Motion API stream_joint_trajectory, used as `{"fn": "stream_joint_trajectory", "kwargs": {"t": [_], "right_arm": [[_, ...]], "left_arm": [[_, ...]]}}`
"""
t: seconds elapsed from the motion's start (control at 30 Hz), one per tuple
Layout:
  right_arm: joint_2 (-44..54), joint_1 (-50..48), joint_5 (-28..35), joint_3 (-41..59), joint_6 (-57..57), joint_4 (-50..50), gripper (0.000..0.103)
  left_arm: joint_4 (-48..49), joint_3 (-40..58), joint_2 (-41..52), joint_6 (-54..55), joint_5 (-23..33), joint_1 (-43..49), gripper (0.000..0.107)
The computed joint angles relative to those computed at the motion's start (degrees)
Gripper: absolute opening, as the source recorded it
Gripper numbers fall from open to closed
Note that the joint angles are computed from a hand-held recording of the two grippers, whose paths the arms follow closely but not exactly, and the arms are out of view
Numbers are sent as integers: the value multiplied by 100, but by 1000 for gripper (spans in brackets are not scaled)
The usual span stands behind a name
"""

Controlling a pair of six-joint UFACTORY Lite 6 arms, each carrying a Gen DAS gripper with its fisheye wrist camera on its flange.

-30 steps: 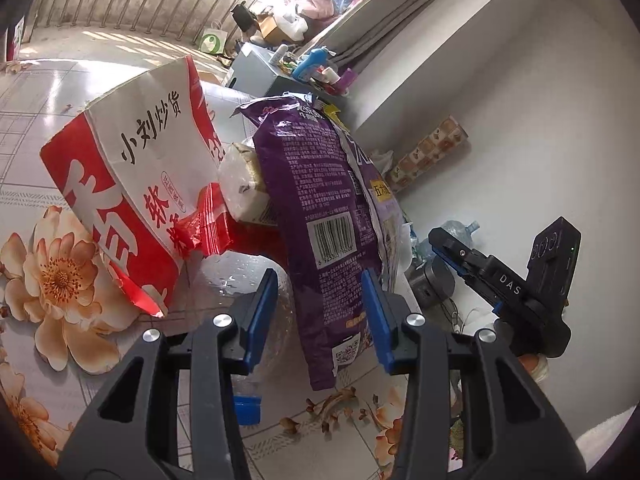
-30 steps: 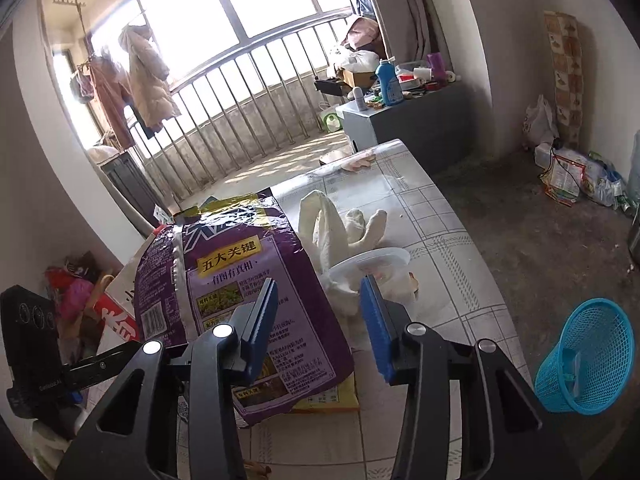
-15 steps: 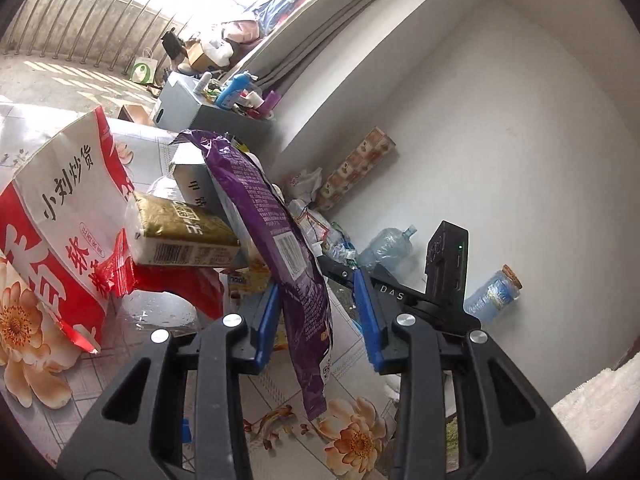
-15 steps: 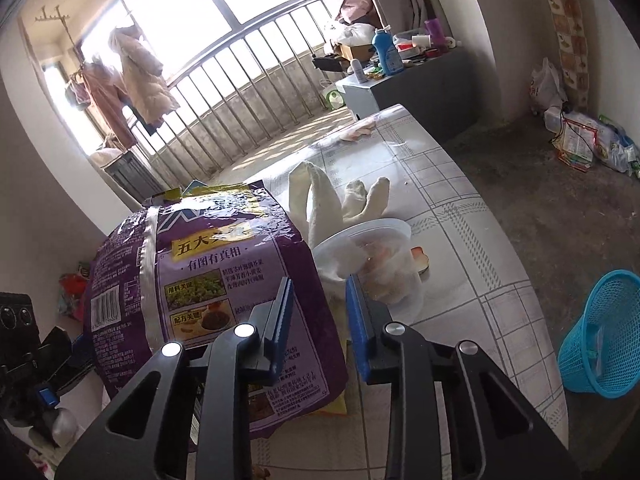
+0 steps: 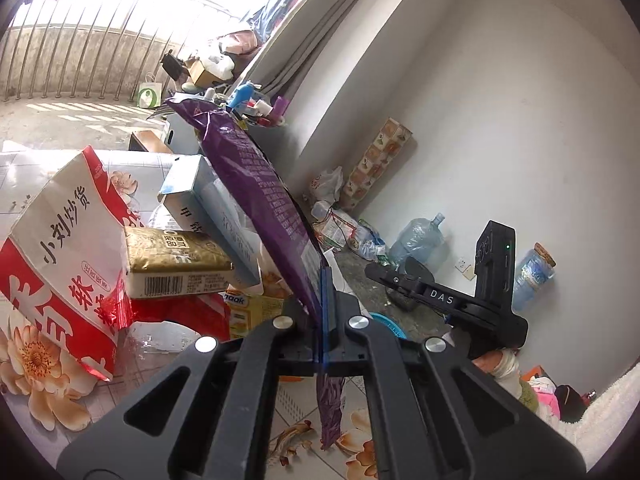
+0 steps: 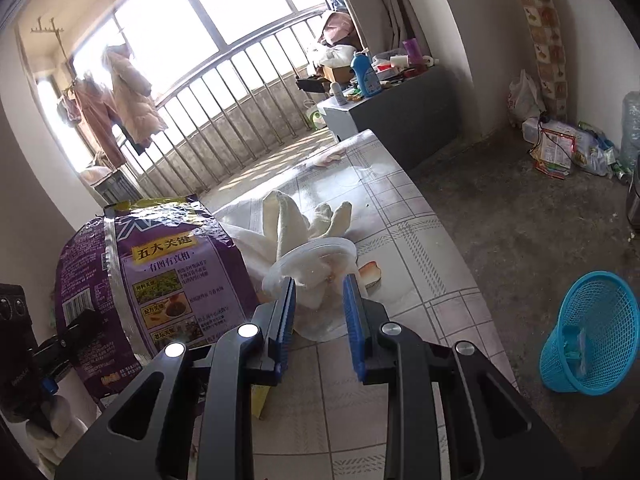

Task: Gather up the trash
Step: 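Grasp the clear plastic container with the right tool while the left tool holds the purple bag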

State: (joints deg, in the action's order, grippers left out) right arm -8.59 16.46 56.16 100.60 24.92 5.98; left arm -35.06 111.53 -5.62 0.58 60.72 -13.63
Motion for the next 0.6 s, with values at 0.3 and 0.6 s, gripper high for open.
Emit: {"fn": "stream_joint_trajectory", "kwargs": {"t": [0.3,0.6], "right_arm": [[300,-964,195,64,-883,998,45],[1456,-758,579,992,-2331,1809,75]], "left_arm": [[151,252,-12,-133,166,195,0],[610,736,288,-380,347,21,0]]}}
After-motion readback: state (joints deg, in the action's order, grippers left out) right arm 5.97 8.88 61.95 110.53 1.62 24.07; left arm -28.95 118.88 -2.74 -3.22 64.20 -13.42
